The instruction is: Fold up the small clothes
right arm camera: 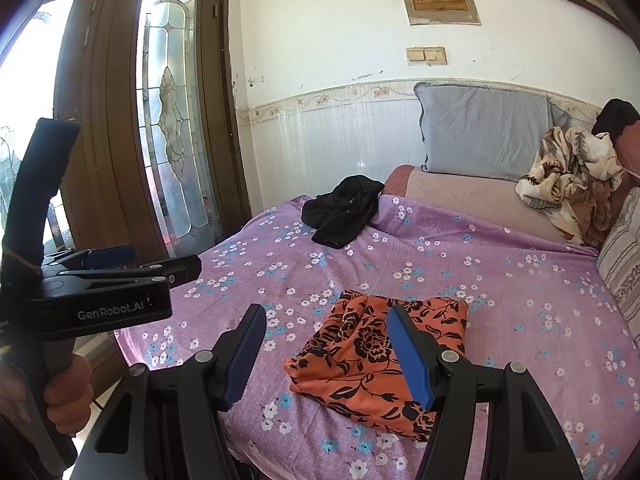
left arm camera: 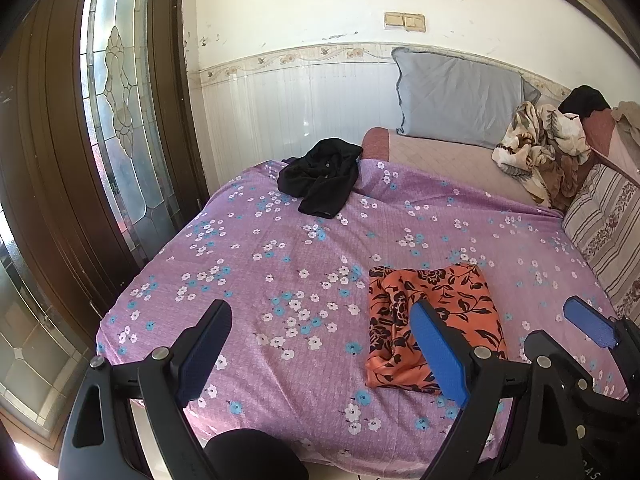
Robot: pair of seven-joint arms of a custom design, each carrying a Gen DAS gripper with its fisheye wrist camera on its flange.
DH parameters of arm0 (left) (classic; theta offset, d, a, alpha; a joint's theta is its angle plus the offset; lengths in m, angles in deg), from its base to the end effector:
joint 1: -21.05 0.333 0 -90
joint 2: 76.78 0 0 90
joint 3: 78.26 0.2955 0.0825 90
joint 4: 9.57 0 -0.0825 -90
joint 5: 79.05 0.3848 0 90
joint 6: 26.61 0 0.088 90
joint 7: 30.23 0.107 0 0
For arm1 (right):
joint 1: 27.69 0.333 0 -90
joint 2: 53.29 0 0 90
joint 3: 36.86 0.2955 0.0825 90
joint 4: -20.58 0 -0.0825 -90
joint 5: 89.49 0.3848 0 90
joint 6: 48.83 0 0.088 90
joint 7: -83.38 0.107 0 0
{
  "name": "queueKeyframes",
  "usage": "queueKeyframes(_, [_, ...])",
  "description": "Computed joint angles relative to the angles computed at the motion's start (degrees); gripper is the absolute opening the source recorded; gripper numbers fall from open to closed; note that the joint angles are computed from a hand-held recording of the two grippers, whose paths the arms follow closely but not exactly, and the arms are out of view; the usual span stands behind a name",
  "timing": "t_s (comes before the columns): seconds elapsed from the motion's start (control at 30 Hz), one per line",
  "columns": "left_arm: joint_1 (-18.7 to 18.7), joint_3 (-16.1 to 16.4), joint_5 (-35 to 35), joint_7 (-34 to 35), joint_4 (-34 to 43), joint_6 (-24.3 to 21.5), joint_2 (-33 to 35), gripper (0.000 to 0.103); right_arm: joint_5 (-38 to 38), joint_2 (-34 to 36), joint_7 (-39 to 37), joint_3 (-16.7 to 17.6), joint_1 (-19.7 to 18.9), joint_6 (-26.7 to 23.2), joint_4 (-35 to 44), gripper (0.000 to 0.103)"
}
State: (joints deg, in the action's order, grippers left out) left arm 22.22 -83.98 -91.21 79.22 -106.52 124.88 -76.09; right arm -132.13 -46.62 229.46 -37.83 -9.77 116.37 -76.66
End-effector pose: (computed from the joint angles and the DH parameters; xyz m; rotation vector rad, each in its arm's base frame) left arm 0.6151 -0.0430 0.6655 -1.4136 1.8830 -0.9115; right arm 0.6026 0.2252 0.6154 -1.4338 1.5306 -0.8155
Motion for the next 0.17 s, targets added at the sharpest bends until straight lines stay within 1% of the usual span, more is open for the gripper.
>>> queueKeyframes(0.07, [-0.08,-0.12,-0.35,-0.09,0.61,0.01,0.53,0.091,0.5,0.42,-0.54,-0.1,-0.26,0.26,0.52,0.067])
queueKeyframes(0.13, [-0.21,-0.38,-1.42,0.68,1.67,-0.05,1.45,0.091,2.45,1.08,-2.57,-0.2,-0.95,1.35,1.12,0.067])
queueKeyframes(0.17, [-0.34,-0.48,-0.76,-0.1,2.32,0.23,2.17,0.091,3.44,1.48,-3.74,-0.41,-1.34,2.08,1.48,0.067])
